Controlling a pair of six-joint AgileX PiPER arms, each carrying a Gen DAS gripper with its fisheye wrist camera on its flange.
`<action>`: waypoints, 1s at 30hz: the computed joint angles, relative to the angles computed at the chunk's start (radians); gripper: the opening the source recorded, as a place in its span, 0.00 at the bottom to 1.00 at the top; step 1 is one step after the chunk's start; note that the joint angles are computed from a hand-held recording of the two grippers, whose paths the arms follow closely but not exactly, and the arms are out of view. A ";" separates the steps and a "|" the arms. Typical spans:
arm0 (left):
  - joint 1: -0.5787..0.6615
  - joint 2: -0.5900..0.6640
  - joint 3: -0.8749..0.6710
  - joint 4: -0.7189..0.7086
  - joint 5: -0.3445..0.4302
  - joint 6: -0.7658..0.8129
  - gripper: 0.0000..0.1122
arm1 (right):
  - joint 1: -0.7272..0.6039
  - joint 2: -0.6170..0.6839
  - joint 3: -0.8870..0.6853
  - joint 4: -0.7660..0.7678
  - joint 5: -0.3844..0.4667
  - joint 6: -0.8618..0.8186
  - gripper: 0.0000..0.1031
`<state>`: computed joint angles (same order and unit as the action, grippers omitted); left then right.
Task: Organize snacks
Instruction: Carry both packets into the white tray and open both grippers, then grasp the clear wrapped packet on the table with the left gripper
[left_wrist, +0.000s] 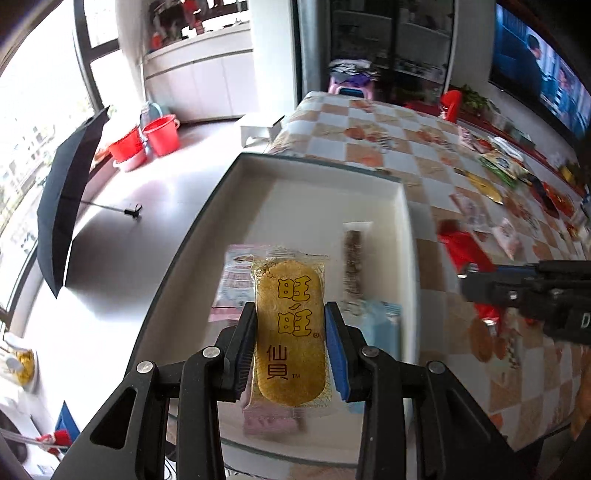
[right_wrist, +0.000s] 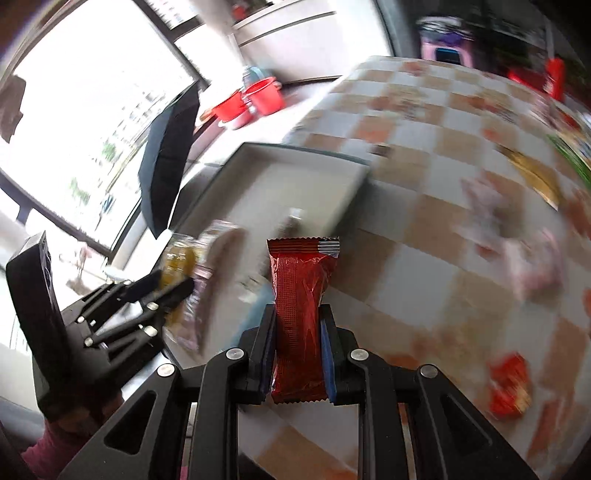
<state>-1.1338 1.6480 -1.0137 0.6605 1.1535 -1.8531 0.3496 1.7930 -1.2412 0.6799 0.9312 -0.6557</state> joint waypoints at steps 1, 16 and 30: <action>0.009 -0.008 0.017 -0.002 -0.012 -0.004 0.35 | 0.032 0.018 -0.022 -0.007 -0.008 0.018 0.22; 0.044 -0.021 0.122 0.010 -0.118 -0.082 0.71 | 0.147 0.141 -0.145 -0.114 -0.065 0.186 0.79; -0.012 0.084 -0.229 0.006 -0.119 0.145 0.75 | -0.396 -0.099 0.192 -0.228 -0.178 0.083 1.00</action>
